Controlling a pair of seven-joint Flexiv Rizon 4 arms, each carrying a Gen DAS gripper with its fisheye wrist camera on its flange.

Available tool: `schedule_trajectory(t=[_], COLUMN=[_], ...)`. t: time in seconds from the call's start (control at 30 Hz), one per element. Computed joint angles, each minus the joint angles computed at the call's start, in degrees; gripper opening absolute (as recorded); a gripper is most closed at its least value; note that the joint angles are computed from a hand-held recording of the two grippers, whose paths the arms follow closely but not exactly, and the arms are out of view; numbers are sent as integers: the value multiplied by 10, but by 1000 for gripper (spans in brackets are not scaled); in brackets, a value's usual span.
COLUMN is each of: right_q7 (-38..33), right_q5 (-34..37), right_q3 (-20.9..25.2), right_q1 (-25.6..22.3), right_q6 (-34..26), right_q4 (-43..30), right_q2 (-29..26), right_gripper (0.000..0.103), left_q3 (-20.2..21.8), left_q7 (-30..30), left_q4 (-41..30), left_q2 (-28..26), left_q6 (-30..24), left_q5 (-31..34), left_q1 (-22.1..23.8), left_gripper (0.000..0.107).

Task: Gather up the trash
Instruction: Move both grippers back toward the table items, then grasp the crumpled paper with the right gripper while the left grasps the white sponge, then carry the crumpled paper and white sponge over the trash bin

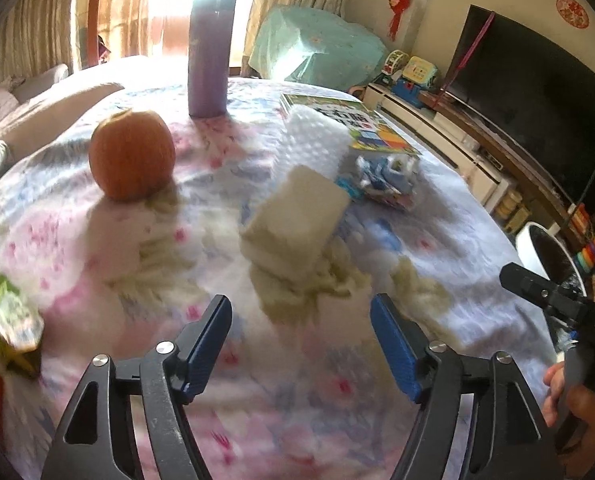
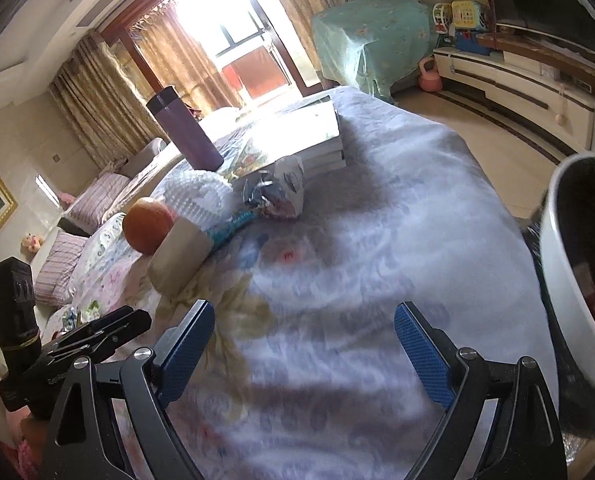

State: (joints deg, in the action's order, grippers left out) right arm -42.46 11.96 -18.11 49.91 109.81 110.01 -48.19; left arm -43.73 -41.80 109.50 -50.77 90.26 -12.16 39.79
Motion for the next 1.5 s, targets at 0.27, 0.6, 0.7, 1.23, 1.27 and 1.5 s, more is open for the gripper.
schedule_trajectory(t=[0.27, 0.6, 0.7, 1.23, 1.27, 1.5], right_q7=[-2, 19, 22, 17, 14, -16], right_q5=[-52, -116, -145, -123, -109, -18], right_q3=[37, 55, 85, 85, 77, 45], right_q1=[-64, -123, -157, -133, -121, -59], right_q6=[-23, -76, -96, -22, -9, 39], right_q4=[-77, -178, -203, -77, -57, 28], right_q2=[-31, -79, -88, -33, -24, 19], right_gripper=[92, 84, 67, 13, 13, 12], left_q3=[36, 79, 80, 29, 20, -19], left_q7=[28, 79, 98, 202, 209, 210], left_q4=[-67, -137, -146, -60, -47, 0], left_q2=[-19, -47, -51, -20, -17, -7], left_q6=[-30, -55, -77, -109, -106, -96], left_q5=[-24, -61, -78, -159, -163, -182], left_q1=[-54, -114, -118, -94, -87, -52], left_gripper=[76, 74, 63, 50, 50, 50])
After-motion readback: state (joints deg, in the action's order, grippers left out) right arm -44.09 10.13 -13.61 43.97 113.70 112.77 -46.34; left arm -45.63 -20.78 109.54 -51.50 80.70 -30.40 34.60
